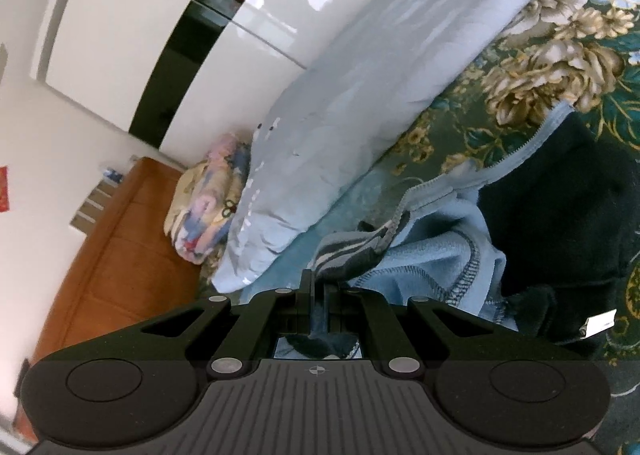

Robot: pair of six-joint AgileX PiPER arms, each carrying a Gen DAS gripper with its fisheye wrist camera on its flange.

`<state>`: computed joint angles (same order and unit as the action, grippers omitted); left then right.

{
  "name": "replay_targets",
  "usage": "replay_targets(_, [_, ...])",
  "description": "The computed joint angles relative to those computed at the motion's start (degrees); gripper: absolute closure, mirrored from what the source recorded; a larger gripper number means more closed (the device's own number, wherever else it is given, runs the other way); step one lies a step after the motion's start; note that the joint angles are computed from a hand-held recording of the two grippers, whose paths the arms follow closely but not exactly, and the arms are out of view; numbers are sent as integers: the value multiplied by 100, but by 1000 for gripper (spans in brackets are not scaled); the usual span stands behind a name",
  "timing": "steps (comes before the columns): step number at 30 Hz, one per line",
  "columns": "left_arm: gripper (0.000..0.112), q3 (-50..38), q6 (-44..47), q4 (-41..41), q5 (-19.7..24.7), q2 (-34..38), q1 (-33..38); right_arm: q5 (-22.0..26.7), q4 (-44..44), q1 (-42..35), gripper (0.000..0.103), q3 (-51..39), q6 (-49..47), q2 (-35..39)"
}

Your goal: Fold clothes

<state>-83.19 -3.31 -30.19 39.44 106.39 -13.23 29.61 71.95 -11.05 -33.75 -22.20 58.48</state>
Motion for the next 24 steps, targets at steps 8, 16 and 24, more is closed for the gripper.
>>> replay_targets(8, [108, 426, 530, -709, -964, -120, 78, -150, 171, 19, 100, 139, -89, 102])
replay_targets(16, [108, 917, 2781, -3247, -1222, -1263, 545, 21, 357, -348, 101, -164, -236, -156])
replay_targets(24, [108, 809, 2447, -2880, -924, -1981, 480, 745, -708, -631, 95, -434, 989, -258])
